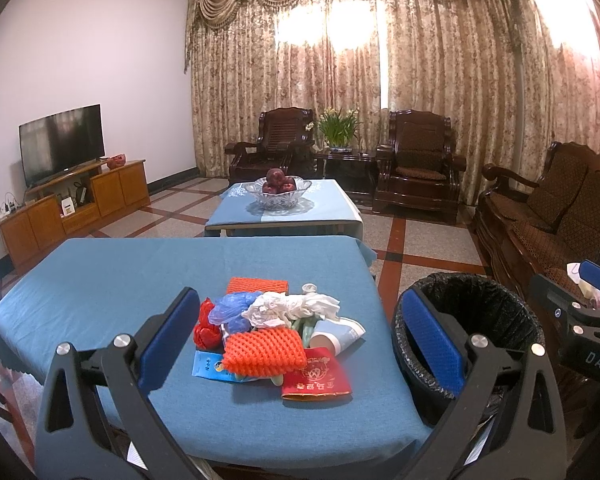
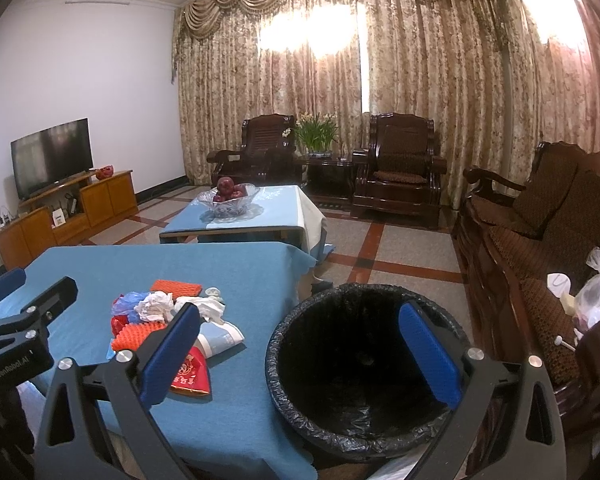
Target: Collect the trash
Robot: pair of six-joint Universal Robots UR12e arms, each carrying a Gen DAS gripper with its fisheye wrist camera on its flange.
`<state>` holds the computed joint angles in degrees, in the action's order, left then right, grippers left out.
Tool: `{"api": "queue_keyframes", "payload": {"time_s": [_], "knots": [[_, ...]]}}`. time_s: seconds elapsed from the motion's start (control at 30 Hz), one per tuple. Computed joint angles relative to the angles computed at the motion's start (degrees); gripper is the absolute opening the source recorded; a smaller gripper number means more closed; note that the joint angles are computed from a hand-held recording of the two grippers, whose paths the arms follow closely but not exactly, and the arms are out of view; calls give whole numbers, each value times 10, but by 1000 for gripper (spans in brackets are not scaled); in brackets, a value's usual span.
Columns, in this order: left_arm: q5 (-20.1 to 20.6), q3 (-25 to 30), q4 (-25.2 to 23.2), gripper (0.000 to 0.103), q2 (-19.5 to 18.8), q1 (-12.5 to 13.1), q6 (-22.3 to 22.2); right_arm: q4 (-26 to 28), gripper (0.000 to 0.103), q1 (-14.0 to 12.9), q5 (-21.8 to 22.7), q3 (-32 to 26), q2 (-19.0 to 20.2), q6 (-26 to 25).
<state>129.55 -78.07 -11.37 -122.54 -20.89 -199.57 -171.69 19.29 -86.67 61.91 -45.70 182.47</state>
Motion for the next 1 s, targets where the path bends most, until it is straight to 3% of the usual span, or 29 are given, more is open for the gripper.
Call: {"api": "queue_keyframes", "payload": {"time_s": [1.0], "knots": [[2,2,1,98,-2,-3,1,3,97,2,-3,0,-1,-6]]}}
